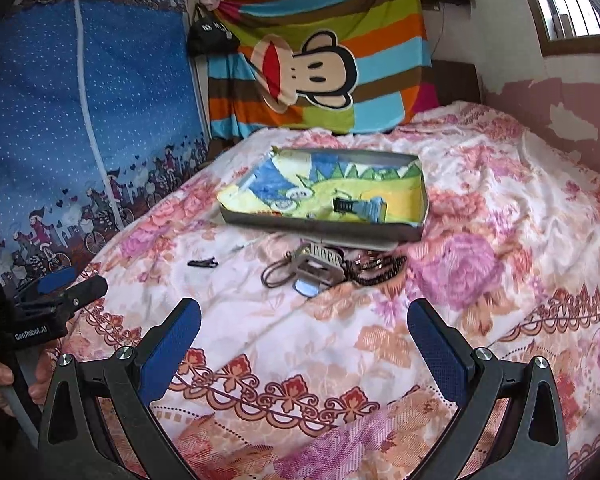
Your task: Organize jewelry
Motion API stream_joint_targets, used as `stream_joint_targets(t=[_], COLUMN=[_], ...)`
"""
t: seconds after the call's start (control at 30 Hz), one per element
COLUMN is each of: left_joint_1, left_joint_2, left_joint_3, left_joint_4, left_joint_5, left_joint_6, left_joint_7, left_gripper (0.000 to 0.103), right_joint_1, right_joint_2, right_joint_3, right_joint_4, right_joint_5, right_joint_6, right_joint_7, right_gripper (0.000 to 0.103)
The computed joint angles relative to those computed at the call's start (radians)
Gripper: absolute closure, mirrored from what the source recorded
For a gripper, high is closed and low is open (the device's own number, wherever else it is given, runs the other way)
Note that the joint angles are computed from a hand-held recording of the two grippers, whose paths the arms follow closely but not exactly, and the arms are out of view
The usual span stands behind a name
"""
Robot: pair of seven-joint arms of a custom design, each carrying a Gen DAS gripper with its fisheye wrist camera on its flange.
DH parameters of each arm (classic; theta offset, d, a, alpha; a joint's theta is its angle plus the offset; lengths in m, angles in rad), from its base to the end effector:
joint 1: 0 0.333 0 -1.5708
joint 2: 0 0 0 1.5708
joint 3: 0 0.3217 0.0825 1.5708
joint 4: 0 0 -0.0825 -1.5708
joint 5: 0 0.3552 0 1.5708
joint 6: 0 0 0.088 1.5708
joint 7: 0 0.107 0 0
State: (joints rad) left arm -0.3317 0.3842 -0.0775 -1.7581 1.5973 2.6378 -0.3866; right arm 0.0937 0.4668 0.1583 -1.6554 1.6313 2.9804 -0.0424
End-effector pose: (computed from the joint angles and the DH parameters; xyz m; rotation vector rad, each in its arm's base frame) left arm 0.5928 -0.2785 0.4047 -1.7387 1.3482 -0.8959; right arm 0.6627 0.0823 0.3993 -1.6965 1.2936 -0.5498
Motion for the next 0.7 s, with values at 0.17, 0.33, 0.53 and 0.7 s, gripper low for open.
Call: stream_joint_targets(t=[0.17, 0.33, 0.53, 0.7], left_joint_1=[0.009, 0.013, 0.007, 0.017], left_joint_2=[0.011, 0.025, 0.038, 0.080], left_joint_3=[-0.005, 0.003, 0.014, 0.018], left_joint_4=[-0.004, 0.003, 0.019, 0.071], left_joint_5=[-0.103, -0.167, -0.222, -0.307], left_joint_6=[-0.001, 0.014, 0.002, -0.001], left_joint_7=[0.119, 0.166, 0.203, 0.291], left_gripper=[0.000, 0.000, 0.000, 0.000], right_joint_1=[0.011, 0.014, 0.009, 0.004], right_joint_2=[0.024, 0.043, 0.072, 0.101], right_joint_3=[-0.003, 0.004, 0.009, 0.009], right_joint_4=[0.009, 0.008, 0.024, 0.052], right_joint_5=[-0.120, -0.259, -0.423, -0.561], right_joint_6=[0.017, 0.052, 0.059, 0.031], right_joint_7=[0.121, 0.260, 0.414, 0.531], right_gripper=[0.001, 0.002, 0.002, 0.002])
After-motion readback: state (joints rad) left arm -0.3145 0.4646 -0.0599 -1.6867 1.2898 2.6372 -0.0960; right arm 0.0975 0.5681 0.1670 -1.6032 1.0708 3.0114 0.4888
